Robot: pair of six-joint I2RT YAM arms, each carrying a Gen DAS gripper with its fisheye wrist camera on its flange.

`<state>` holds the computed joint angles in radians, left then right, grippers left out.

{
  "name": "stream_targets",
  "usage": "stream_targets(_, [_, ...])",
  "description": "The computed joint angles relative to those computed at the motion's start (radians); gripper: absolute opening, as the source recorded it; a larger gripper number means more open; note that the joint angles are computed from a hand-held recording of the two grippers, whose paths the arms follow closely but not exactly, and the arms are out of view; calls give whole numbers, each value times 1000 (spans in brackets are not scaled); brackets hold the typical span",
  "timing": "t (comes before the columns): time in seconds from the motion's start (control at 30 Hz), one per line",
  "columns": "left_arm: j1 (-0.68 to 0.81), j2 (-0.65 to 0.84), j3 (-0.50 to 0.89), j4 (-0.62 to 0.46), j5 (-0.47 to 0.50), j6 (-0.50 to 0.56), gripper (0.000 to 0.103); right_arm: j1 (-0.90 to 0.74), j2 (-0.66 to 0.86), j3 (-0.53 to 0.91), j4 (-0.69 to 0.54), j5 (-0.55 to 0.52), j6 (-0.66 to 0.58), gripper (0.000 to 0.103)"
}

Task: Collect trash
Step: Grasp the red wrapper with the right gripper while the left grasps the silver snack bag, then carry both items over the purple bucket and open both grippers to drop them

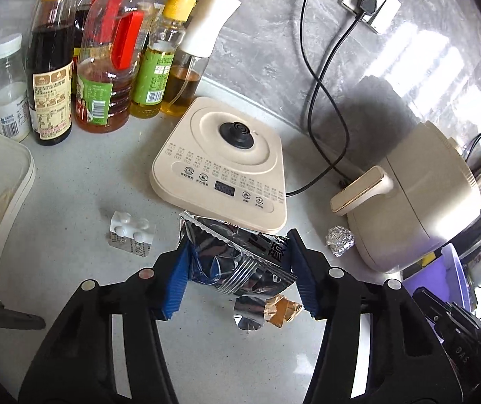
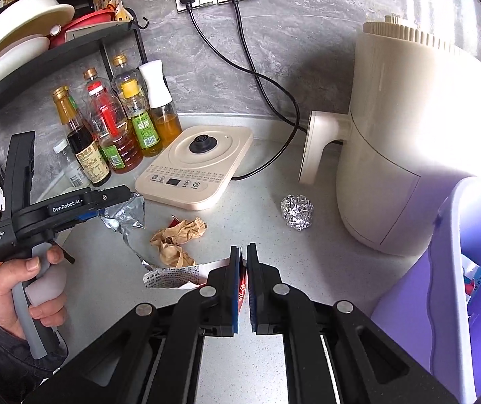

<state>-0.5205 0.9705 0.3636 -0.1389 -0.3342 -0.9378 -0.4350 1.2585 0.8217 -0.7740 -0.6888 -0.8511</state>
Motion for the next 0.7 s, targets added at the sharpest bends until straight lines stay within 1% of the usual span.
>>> stream_targets(0.07, [-18,-45,23,-37,-27,34,55,-23,-23,18,-13,-23,7,6])
stream_targets(0.17, [-45,-83,58,-60,-54,65,54,-83,-31,65,-53,-62,1,6])
stream_targets(0.23, [-69,-83,91,-57,-63,83,52,-130,-30,99,-78,-85,-8,6])
stream_targets(0.27, [-86,-80,109,-56,-68,93,48,-152,-28,116,-88,-95,-11,6])
stream_targets(0.3, [-97,-71,127,-48,-64,108,45,-177,-24,135,-98,-105,-13,6])
stream_targets(0.4, [-133,-28,178,-12,-63,156,41,-251,-9,196,-120,-127,-11,6])
stream_targets(0.47, [-151,12,208,29,-52,179,41,-297,5,234,-130,-132,-14,6])
stream_targets(0.57, [-196,78,257,84,-58,205,40,-369,31,290,-138,-140,-30,6])
stream_targets(0.7, [-248,161,308,153,-73,213,39,-450,75,359,-131,-149,-25,6])
